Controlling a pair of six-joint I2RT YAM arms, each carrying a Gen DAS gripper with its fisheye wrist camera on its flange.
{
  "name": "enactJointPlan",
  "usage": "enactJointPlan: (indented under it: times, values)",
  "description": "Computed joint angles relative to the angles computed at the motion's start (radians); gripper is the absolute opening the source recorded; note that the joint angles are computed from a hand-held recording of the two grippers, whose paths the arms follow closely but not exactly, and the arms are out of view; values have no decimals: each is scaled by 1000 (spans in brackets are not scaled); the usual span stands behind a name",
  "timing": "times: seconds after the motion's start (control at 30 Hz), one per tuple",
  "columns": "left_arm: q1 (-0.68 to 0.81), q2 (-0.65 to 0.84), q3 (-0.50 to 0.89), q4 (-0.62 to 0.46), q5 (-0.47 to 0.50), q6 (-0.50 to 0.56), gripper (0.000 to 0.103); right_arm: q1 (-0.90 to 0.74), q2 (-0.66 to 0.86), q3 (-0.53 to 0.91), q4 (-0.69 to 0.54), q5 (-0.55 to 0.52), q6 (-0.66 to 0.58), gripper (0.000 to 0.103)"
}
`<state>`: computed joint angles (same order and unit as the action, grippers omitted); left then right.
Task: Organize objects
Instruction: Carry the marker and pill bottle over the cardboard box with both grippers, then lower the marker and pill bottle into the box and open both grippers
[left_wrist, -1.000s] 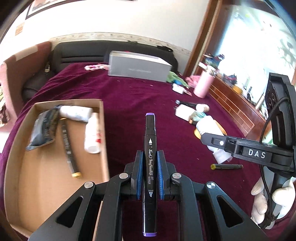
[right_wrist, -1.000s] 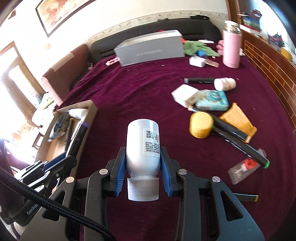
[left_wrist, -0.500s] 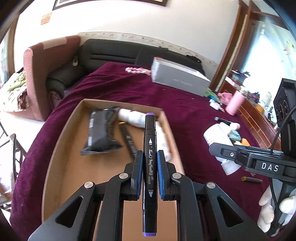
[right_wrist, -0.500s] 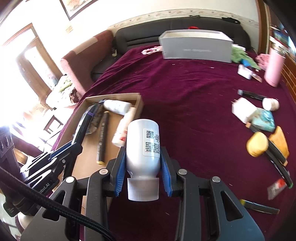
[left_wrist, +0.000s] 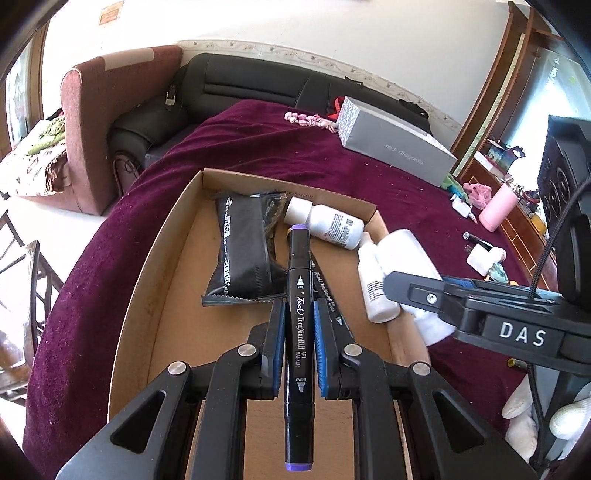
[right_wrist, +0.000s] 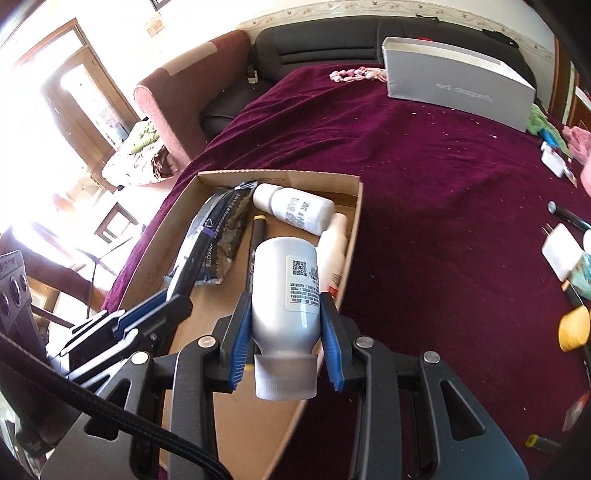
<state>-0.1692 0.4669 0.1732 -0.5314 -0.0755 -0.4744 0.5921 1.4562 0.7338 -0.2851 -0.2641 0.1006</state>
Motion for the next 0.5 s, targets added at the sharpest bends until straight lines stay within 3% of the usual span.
enactJointPlan:
  times: [0.23, 0.5]
  values:
    - [48, 165, 6, 107, 55, 38, 12, 48, 106, 67, 19, 34, 18, 33]
    - [64, 208, 12, 120, 70, 45, 12, 70, 224, 158, 12, 69, 21, 33]
